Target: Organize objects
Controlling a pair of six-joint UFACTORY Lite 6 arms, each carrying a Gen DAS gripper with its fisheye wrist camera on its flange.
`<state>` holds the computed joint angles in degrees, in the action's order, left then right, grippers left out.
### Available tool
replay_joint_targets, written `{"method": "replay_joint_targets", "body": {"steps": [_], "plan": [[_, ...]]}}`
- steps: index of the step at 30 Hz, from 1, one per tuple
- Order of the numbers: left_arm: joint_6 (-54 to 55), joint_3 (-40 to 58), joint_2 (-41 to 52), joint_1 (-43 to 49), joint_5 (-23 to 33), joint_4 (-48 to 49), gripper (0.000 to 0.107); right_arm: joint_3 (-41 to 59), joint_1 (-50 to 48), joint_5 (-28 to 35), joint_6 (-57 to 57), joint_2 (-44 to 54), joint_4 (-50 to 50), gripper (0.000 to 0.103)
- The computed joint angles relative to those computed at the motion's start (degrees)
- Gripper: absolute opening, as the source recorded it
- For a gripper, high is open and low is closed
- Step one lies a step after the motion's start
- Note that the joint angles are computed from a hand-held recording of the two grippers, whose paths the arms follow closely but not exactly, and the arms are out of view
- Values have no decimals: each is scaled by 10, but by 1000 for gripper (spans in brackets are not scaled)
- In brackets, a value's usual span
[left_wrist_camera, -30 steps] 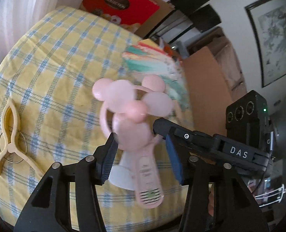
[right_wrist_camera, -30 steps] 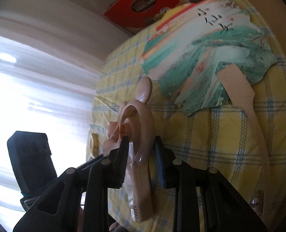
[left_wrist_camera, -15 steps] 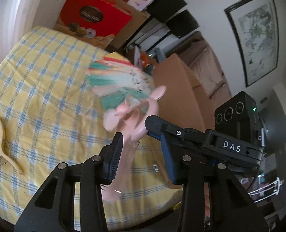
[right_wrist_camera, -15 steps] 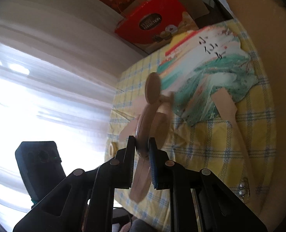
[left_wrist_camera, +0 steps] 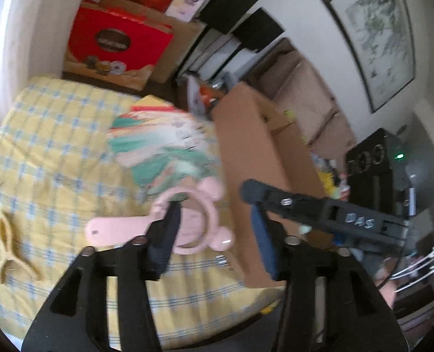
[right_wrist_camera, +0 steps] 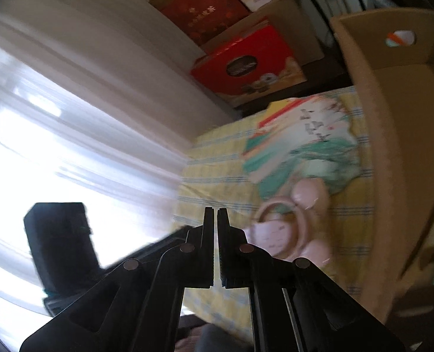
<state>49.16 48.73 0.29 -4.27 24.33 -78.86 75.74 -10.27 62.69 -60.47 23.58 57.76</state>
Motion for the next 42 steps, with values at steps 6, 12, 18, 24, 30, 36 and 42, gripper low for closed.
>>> {"method": "replay_joint_targets", "body": {"steps": [6,12,18,24,30,36,42], "plan": [[-56,-40,21,25,-59,91,62,-52,8,-99,-31,-12,-27,36],[69,-58,77,98,-14,-37,72,-107,64,-209,-45,-45,-52,42],[114,-59,102,106,13,-78,72,-114,122,-297,15,-28,-120,63],[128,-37,141,106,41,-105,72,-77,119,-282,24,32,-106,66],[149,-37,152,108,38,-138,74,-61,106,-249,18,54,-87,58],[122,-55,115,117,56,-120,74,-48,85,-201,8,42,-72,57],[16,-46,26,86,37,-51,74,-32,72,-175,21,-13,-83,57]]}}
